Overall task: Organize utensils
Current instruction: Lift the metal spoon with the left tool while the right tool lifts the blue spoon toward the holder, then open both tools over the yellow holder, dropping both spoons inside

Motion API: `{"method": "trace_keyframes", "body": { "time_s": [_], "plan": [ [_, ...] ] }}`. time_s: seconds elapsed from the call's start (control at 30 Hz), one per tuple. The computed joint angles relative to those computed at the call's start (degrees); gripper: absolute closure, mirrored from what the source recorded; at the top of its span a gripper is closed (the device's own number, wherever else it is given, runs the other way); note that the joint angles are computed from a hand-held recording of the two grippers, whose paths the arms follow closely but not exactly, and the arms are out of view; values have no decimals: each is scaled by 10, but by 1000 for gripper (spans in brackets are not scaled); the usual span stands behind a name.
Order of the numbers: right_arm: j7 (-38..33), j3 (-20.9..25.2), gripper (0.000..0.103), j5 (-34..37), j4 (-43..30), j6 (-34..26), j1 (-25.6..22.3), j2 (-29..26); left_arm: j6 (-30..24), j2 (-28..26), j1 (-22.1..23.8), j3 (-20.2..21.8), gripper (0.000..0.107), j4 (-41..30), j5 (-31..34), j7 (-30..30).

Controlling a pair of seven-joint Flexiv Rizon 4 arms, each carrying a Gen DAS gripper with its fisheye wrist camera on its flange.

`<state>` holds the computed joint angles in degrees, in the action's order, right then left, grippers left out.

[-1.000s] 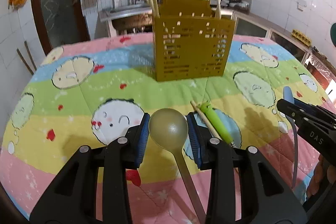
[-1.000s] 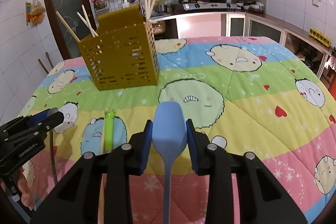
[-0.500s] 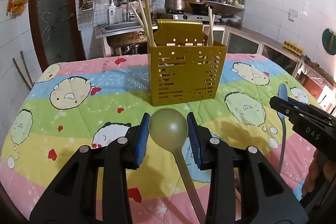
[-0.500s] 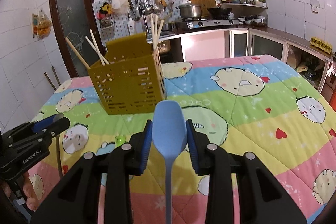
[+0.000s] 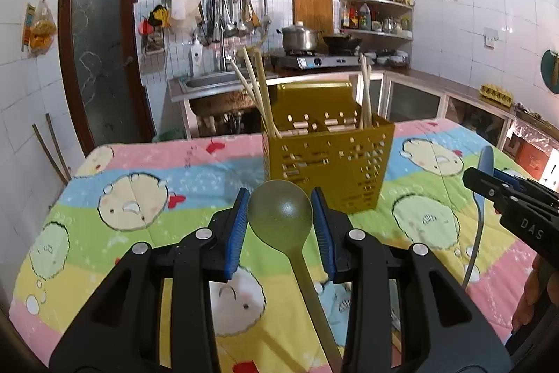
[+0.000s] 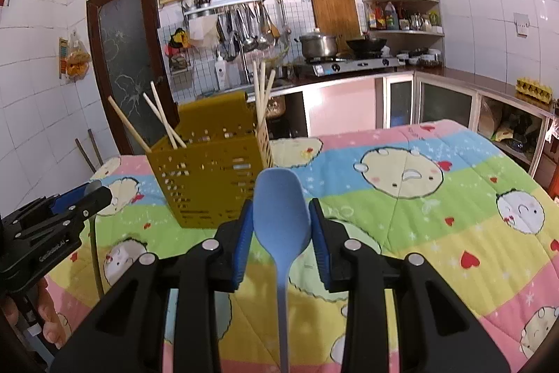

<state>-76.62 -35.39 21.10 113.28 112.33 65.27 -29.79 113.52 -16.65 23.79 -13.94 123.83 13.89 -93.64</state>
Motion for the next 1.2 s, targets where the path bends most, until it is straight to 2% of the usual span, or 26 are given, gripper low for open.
{"method": "trace_keyframes", "body": {
  "time_s": [0.13, 0.43, 0.53, 0.63, 0.8, 0.87, 0.97, 1.03, 1.13, 1.2],
  "plan": [
    [-5, 5, 71, 3, -20, 12, -11, -9, 3, -10, -2, 2, 72, -21, -9, -4],
    [-38, -3, 71, 23, -93, 19, -25, -16, 26, -18, -52, 50, 72, -81, -51, 17],
    [-43, -17, 71, 24, -138, 12, -26, -23, 46, -24, -73, 66, 72, -114, -69, 21],
    [-38, -48, 71, 27, -189, 1, -20, -50, 82, -46, -123, 106, 72, -157, -115, 49],
    [4, -55, 71, 12, -282, -14, -51, -98, 123, -99, -158, 127, 72, -241, -165, 88],
    [20, -49, 71, 2, -310, -12, -67, -115, 119, -124, -166, 128, 72, -273, -182, 109],
    [32, -71, 71, 3, -344, -14, -67, -152, 118, -162, -163, 119, 72, -307, -189, 118],
    [39, -68, 71, -4, -362, -16, -76, -169, 117, -180, -159, 113, 72, -318, -197, 118],
    [54, -52, 71, -20, -381, -27, -94, -187, 95, -192, -125, 78, 72, -323, -168, 91],
    [65, -39, 71, -36, -389, -35, -107, -197, 103, -201, -137, 92, 72, -322, -175, 97]
  ]
}}
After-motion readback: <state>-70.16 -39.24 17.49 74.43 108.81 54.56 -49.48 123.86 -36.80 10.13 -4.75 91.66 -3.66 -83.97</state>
